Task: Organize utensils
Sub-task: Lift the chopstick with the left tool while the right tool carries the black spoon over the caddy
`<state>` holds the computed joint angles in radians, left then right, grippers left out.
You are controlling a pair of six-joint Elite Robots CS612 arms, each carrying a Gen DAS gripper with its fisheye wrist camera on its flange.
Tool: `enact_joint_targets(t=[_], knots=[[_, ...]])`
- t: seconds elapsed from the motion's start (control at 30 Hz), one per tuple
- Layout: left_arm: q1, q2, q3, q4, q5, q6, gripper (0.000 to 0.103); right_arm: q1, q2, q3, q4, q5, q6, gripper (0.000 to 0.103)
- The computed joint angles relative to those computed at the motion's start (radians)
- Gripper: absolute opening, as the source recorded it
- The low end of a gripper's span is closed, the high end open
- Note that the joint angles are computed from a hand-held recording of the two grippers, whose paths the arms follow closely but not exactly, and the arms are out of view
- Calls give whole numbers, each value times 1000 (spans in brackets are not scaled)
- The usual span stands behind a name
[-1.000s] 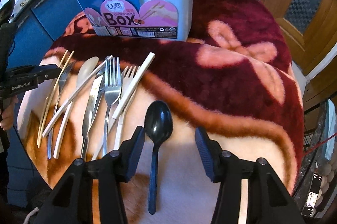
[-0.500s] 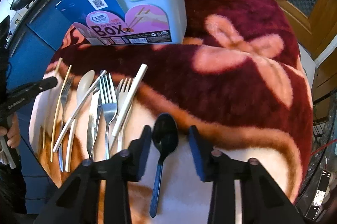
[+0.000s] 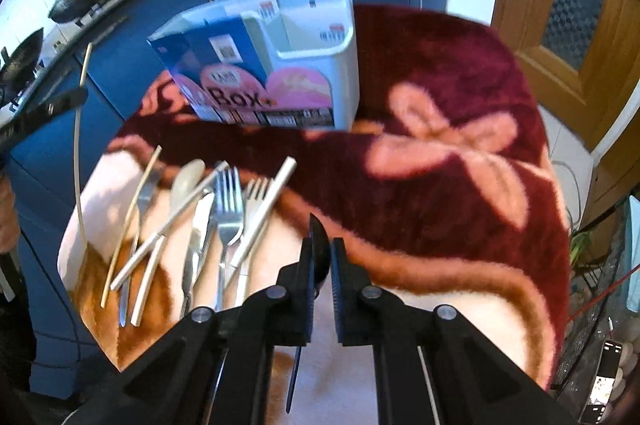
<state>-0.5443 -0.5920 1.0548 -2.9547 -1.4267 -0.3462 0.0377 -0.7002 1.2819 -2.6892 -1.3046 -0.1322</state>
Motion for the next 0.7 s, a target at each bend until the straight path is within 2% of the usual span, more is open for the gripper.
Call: enact_joint_targets(t=[0.17,0.33,0.53,0.7], knots=[[-4,24,-54,-75,57,2,4,4,-5,45,-155,-3,34,9],[-11,71,-149,-138,138,29,4,0,-5,83,-308,1,74,9],[-9,150,-299,-205,202,37,4,-8,5,98,-394,2,112,9],[-2,249,-479,-214,243,44,4,-13,17,101,-424,-2,135,9]])
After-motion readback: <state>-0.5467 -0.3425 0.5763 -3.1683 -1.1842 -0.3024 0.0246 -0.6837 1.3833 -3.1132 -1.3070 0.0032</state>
